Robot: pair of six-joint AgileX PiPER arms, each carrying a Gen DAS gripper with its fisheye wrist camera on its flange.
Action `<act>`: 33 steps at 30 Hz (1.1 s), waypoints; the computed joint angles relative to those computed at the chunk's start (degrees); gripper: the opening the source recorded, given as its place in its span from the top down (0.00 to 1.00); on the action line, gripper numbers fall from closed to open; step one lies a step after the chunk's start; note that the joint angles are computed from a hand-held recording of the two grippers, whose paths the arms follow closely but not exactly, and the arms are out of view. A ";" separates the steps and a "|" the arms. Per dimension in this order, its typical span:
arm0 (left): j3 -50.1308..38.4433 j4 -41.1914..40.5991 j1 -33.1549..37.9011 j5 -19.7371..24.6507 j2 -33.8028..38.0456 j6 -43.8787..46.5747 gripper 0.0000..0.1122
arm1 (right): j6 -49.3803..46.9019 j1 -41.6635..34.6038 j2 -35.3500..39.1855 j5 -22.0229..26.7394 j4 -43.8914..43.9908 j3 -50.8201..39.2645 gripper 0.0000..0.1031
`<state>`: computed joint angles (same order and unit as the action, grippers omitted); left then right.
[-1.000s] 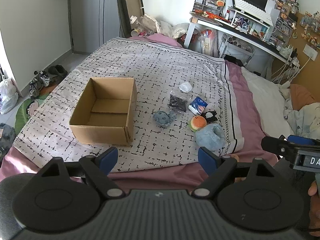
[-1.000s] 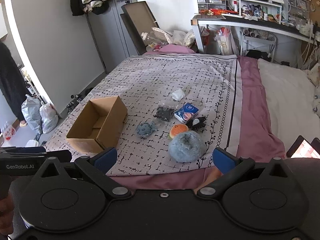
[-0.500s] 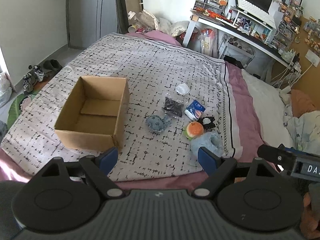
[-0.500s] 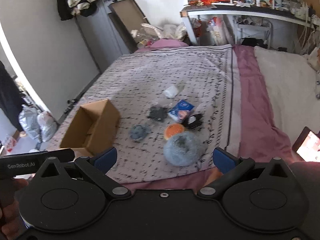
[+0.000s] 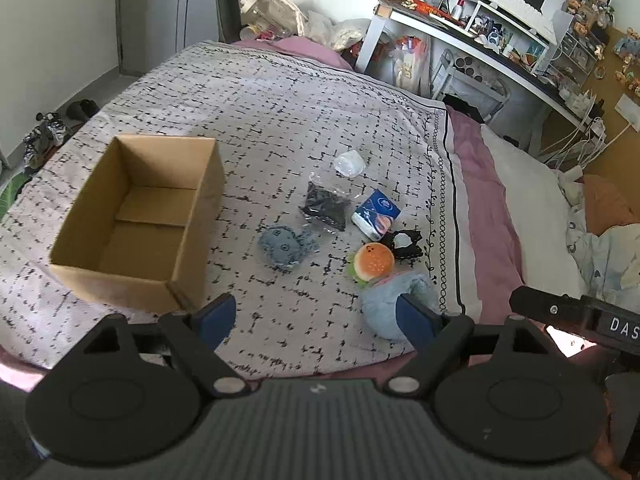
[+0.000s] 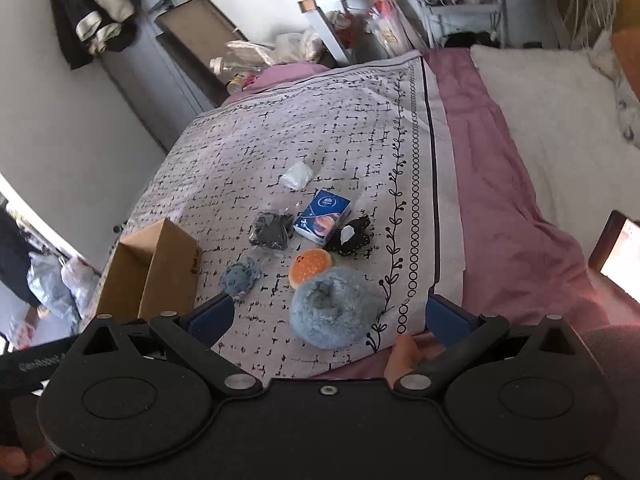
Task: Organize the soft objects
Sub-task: 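Lower both tools onto the blue fluffy ball and close both grippers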
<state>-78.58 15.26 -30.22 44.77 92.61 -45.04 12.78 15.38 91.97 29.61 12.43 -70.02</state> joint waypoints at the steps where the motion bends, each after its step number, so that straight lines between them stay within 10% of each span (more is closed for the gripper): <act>1: -0.70 -0.48 0.15 -0.24 0.85 0.48 0.23 | -0.89 -0.69 0.52 -0.13 1.62 -0.23 0.00; 15: -8.60 -7.32 1.52 -3.56 12.48 6.74 0.26 | -1.60 -3.95 8.59 -1.13 6.86 -4.54 0.01; 33: -17.06 -20.65 2.36 -6.00 24.26 15.06 0.49 | -8.33 -7.84 18.81 4.72 20.57 -12.21 0.43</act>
